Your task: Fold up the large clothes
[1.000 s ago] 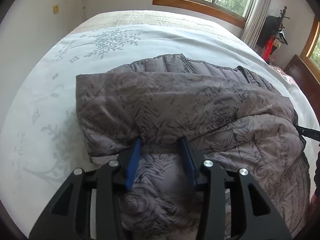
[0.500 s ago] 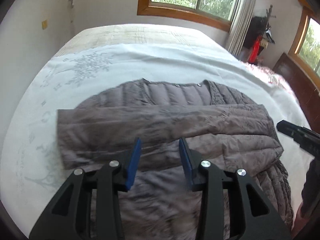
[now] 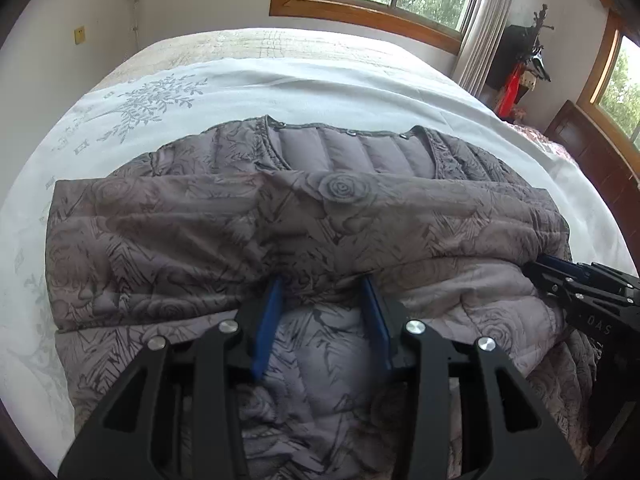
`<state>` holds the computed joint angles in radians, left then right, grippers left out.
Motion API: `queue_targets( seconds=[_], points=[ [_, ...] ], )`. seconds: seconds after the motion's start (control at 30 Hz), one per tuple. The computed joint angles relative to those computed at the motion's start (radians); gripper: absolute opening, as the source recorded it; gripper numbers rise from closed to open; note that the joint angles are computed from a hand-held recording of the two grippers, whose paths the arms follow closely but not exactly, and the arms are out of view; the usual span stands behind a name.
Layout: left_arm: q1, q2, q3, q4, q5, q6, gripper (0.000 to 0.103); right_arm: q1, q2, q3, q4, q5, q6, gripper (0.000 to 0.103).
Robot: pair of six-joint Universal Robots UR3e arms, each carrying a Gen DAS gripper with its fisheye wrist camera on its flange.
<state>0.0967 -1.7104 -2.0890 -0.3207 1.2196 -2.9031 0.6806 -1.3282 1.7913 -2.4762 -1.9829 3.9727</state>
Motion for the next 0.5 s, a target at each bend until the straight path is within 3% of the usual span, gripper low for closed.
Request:
queue_targets(
  seconds=[0.2,0.37,0.5],
  points=[
    [-0.051,0.084,-0.054,0.044,0.067,-0.019,0.040,0.063,-0.031,-0.062,0.056,-0.058,-0.015,0.030],
    [-0.074,0.164,-0.109,0.024,0.077,0.003,0.041,0.097,-0.006,-0.126,0.113,-0.019,-0.026,0.032],
    [-0.108,0.117,-0.110,0.052,0.125,0.013,0.043,0.091,0.062,-0.156,0.136,0.002,-0.027,0.033]
  ],
)
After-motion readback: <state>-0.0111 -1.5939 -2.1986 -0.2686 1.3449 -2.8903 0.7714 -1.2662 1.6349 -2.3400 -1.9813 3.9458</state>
